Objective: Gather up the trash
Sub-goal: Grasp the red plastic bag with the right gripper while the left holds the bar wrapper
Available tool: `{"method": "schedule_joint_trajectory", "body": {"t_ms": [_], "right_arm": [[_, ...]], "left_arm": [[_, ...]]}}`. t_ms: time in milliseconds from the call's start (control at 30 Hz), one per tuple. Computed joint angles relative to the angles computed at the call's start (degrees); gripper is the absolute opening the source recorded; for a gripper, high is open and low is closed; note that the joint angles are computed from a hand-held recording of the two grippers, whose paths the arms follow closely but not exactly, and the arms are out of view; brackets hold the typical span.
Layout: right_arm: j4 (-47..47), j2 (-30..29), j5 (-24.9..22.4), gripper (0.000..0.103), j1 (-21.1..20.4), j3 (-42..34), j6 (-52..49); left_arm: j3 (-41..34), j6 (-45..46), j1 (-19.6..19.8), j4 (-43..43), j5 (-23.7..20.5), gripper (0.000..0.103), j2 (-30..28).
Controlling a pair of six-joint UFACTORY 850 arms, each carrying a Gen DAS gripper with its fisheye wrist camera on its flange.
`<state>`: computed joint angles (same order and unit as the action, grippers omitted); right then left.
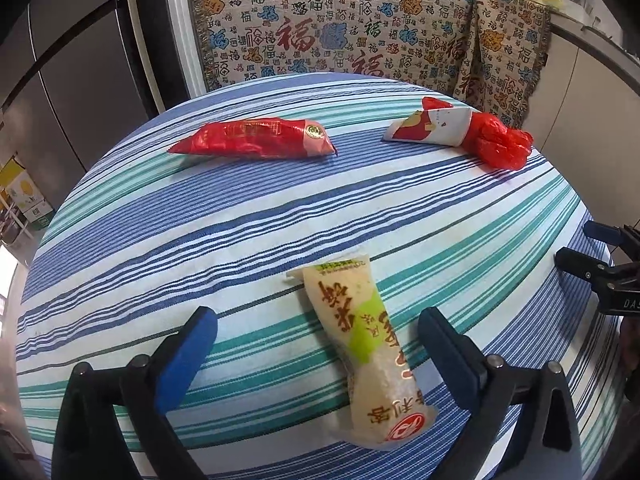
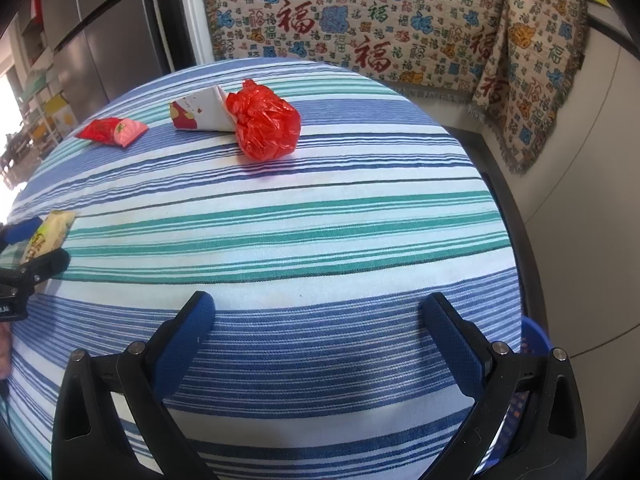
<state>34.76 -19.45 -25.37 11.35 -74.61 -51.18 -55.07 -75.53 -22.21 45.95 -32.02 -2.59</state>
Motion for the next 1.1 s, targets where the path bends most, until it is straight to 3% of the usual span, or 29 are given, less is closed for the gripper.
{"method": "schedule_joint_trajectory", "body": {"t_ms": [133, 200, 433, 467, 533, 567, 667, 867, 967, 1067, 1100], "right_arm": [[-3.2, -4.8, -4.9, 0.102, 0.4, -7.2, 0.9], [-4.9, -7.1, -7.2, 0.093, 0.9, -11.4, 1.9], [-6.8, -13.6, -10.7, 0.092, 3.9, -23.4, 2.4], [-8.4, -14.8, -11.3, 0.086, 4.3, -24.9, 4.0], [-11.5, -16.4, -13.0, 0.041, 4.6, -27.0, 8.0], [-11.2, -16.4, -13.7, 0.028, 4.5, -27.0, 9.1], [-7.2, -13.0, -13.4, 0.028, 3.0, -22.0, 10.2], [-2.1, 0.9, -9.9, 0.029, 2.0, -2.7, 7.8], [0.9, 6.4, -5.1, 0.034, 2.9, 5.4, 4.2], [6.3, 9.3, -0.7, 0.06, 3.7, 10.2, -2.3], [6.4, 9.9, 0.4, 0.064, 4.0, 11.1, -3.0]], "left_arm": [[0.0, 0.1, 0.0, -0.1, 0.0, 0.103, 0.0], [-0.1, 0.0, 0.0, -0.1, -0.1, 0.103, 0.0], [-0.2, 0.0, -0.1, -0.2, -0.2, 0.103, -0.1], [-0.2, 0.0, -0.1, -0.2, -0.3, 0.103, -0.1], [-0.2, 0.0, -0.1, -0.2, -0.3, 0.103, -0.1], [-0.2, 0.0, -0.2, -0.3, -0.3, 0.103, -0.1], [-0.3, -0.1, -0.2, -0.3, -0.4, 0.103, -0.1], [-0.3, -0.1, -0.2, -0.3, -0.5, 0.103, -0.1], [0.0, 0.0, -0.2, -0.5, -0.4, 0.103, 0.2], [1.6, 0.6, -0.3, -0.7, -0.4, 0.103, 2.0], [2.6, 0.7, -0.3, -0.7, -0.4, 0.103, 3.0]]}}
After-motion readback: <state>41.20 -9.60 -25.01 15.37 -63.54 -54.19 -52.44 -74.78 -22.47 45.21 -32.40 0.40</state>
